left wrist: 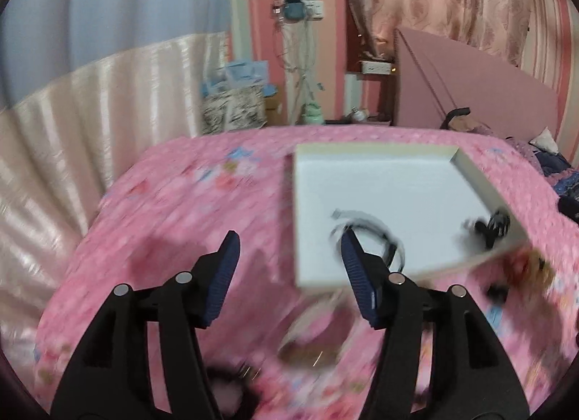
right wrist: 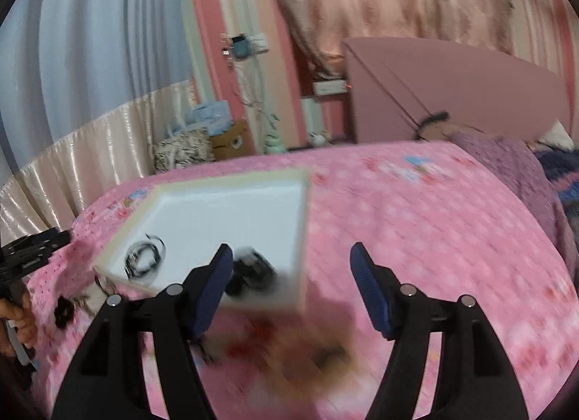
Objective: Organize jewelry
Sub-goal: 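Drop the leather bracelet into the white tray while the right tool drops the claw clip, then grasp the cream scrunchie with the right tool while the left grasps the bead bracelet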
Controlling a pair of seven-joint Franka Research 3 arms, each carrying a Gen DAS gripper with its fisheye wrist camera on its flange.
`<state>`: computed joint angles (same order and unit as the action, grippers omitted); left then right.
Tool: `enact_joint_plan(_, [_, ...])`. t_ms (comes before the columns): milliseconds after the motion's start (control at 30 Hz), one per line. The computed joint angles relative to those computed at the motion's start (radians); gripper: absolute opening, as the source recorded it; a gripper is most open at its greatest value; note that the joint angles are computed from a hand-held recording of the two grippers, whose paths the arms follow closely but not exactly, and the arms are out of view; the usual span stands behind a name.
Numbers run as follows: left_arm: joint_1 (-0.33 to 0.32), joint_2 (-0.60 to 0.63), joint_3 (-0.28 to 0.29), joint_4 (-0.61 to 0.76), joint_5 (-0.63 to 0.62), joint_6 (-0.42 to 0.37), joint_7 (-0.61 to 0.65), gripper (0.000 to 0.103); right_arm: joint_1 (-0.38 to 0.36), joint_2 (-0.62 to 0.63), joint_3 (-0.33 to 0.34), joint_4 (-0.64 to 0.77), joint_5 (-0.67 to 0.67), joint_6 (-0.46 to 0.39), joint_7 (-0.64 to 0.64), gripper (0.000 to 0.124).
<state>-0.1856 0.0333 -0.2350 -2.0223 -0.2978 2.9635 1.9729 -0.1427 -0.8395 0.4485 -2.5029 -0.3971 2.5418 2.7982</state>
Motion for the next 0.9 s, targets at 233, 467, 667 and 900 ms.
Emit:
enact_joint_plan(233, [-0.077, -0.159, 0.067, -0.236, -0.243, -0.010, 0.199, 0.059, 0.142, -0.196, 0.002, -0.141, 0.096, -0.188, 0.005, 0.068])
enact_joint_plan(467, [-0.130, -0.164, 0.050, -0.282, -0.030, -0.048, 0.040, 0.059, 0.156, -0.149, 0.007, -0.132, 0.110, -0.180, 0.002, 0.068])
enact_joint_plan(667, [-0.119, -0.103, 0.018, -0.229, 0.175, -0.089, -0.141, 0.059, 0.143, -0.040, -0.001, -0.086, 0.085, -0.173, -0.013, 0.068])
enact_joint_plan(900, [-0.129, -0.071, 0.016, -0.187, 0.064, -0.124, -0.056, 0.049, 0.166, 0.048, -0.053, -0.063, 0.082, -0.183, -0.019, 0.067])
